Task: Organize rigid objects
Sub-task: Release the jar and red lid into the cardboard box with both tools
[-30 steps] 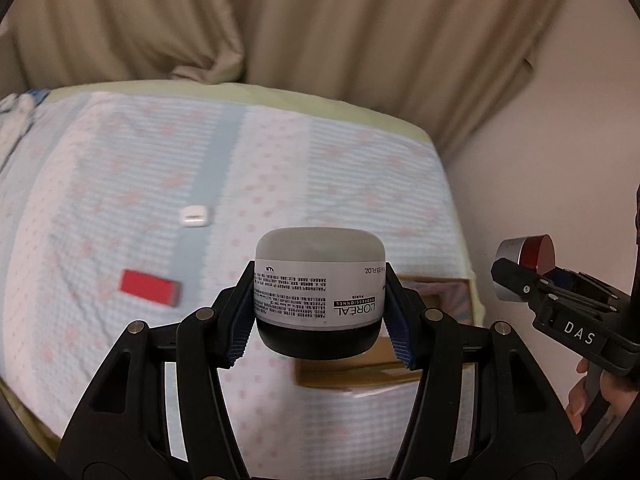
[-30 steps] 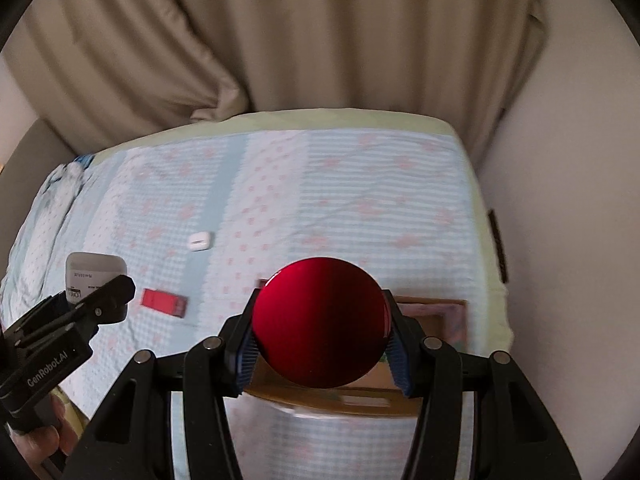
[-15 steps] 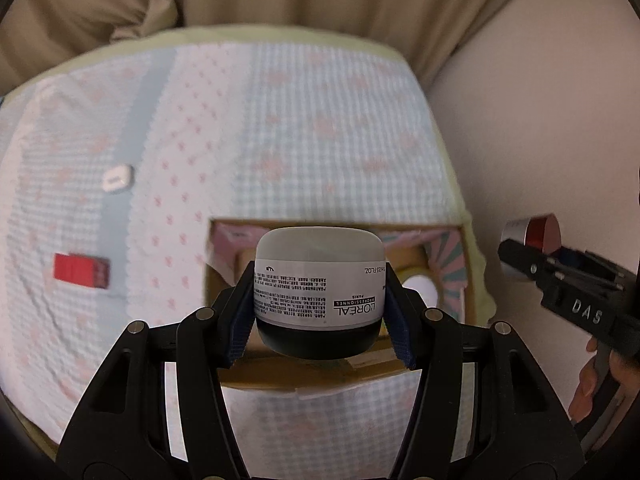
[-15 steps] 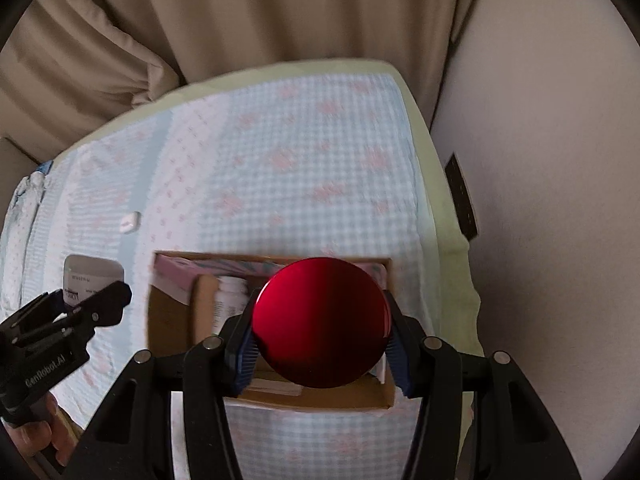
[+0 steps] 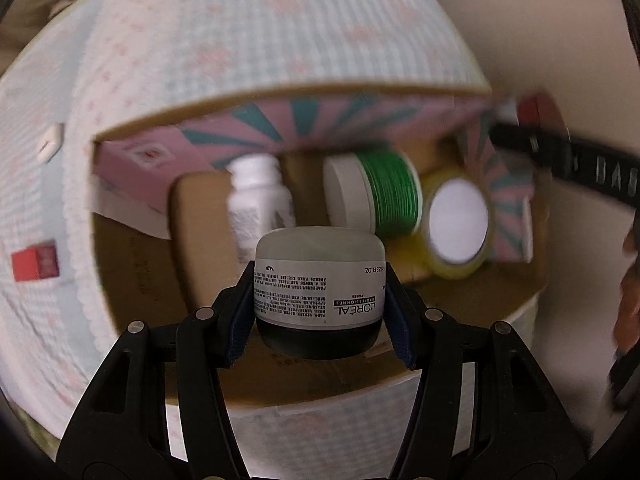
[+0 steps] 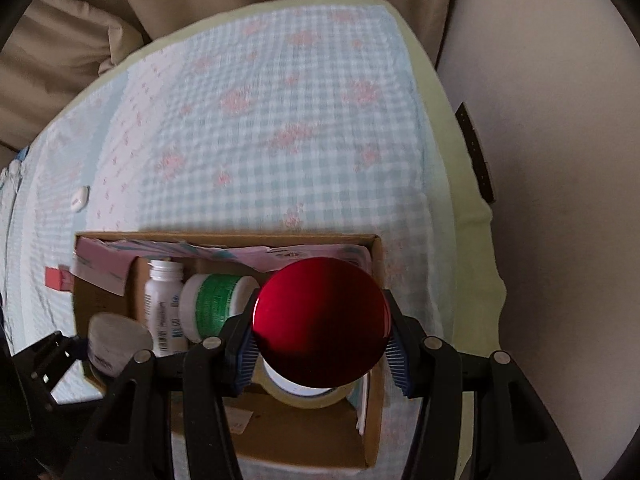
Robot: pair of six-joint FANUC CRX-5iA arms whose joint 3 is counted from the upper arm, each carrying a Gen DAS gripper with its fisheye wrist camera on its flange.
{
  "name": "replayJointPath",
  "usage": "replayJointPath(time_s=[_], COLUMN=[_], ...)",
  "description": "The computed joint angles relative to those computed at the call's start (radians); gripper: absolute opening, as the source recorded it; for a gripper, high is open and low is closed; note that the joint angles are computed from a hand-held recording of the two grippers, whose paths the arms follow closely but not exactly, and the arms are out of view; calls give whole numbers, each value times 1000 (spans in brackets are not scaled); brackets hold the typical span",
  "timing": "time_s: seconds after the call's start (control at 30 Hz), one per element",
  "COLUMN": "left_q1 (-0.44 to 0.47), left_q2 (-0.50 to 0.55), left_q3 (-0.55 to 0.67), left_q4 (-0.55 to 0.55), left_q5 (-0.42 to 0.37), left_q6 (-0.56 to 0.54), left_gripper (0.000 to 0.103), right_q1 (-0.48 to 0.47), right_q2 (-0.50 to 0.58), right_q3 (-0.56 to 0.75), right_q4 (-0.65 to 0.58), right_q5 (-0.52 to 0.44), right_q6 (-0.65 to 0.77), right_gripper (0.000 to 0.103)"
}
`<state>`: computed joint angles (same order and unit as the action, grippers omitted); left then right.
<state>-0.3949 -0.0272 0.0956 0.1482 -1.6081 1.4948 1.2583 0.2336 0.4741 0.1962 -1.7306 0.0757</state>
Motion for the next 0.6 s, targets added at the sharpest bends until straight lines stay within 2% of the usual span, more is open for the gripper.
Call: replayJointPath(time_s=[0.17,0.37,0.4,0.43,0.47,0.5,0.53,0.6], left_q1=[-39,-48,-54,-60,-60,-52,-43,-29], left_q2=[9,15,13,5,-6,-19,-28,-33], left_q3=[-1,20,27,33,35,30,28,36], left_q4=[-44,-75,-88,-99,-103,-91,-82,-80], left_q5=[-17,-40,-41,-35,-25,-8,-3,-12], left_q6=[-47,-87,-95,-100,-106,-114,-119,-118], left_gripper=[53,55,59,88,102,103,103,103], right_q1=[-13,-23,-26,-30,-33,-31,-25,-14], right_q2=[13,16,15,18,16,12,2,-25], right_q3=[-9,-14,-15,-13,-16,-21,-36,-71], right_q4=[-18,-53,-59,-65,-72,-67,-49,-23], right_q5=[37,81,89,92,103,112,130,177], right_q6=[57,56,54,54,50,44,31,3], right_gripper=[50,50,50,51,65,98,103,103])
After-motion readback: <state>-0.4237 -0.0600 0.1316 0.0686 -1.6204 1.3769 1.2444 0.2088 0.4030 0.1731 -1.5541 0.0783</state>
